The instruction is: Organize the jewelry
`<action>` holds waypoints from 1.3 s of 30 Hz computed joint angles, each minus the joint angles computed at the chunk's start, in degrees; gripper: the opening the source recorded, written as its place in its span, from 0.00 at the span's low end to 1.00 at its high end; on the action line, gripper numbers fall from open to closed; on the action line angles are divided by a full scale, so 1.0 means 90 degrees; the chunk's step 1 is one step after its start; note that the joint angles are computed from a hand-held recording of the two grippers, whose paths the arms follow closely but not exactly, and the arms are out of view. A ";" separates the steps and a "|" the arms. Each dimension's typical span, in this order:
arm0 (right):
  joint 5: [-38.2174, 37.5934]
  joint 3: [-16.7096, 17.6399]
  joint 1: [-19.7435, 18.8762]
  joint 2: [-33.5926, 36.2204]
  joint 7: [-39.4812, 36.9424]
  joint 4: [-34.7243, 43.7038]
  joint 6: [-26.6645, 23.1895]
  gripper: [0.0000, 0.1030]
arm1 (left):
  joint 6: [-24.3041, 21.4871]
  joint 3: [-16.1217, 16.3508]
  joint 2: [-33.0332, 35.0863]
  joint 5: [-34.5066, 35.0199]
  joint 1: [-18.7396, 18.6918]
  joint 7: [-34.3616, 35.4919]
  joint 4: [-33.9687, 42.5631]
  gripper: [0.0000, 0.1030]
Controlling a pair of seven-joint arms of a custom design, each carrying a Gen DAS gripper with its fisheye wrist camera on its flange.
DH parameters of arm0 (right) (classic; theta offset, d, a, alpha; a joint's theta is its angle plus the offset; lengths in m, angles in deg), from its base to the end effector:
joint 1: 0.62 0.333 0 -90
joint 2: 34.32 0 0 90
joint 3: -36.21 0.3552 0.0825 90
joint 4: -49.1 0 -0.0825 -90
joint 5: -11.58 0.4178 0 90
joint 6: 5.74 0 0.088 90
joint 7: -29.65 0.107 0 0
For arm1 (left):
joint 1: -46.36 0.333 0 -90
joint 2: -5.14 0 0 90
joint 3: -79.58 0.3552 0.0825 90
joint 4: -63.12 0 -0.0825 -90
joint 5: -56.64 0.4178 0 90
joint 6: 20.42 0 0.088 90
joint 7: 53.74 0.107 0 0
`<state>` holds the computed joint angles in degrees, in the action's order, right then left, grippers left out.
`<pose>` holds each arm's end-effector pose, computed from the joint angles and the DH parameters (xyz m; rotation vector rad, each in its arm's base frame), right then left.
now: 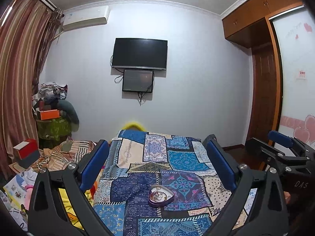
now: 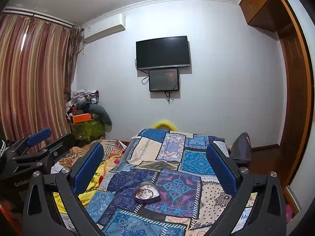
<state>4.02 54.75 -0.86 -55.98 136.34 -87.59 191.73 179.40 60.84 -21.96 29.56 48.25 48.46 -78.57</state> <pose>0.4453 0.1922 0.6512 -1.4383 1.0975 -0.8727 0.4284 -0.1059 0.6499 -1.3031 1.3265 -1.2585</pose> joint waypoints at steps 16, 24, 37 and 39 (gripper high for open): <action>-0.0096 -0.0101 0.0059 -0.0034 0.0147 0.0005 -0.0094 1.00 | -0.0073 0.0606 0.0144 0.0449 -0.0561 -0.0169 0.0033 0.97; -0.0133 -0.0104 0.0049 -0.0029 0.0177 0.0008 -0.0090 1.00 | -0.0093 0.0628 0.0158 0.0558 -0.0559 -0.0221 0.0031 0.97; -0.0166 -0.0105 0.0040 -0.0020 0.0218 0.0008 -0.0145 1.00 | -0.0125 0.0800 0.0181 0.0680 -0.0730 -0.0359 0.0007 0.97; -0.0192 -0.0128 0.0056 0.0006 0.0222 0.0033 -0.0164 1.00 | -0.0114 0.0835 0.0193 0.0721 -0.0768 -0.0372 -0.0001 0.97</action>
<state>2.29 53.60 -0.36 -55.92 138.34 -87.29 190.25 178.38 68.36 -20.23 36.05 41.34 45.11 -78.58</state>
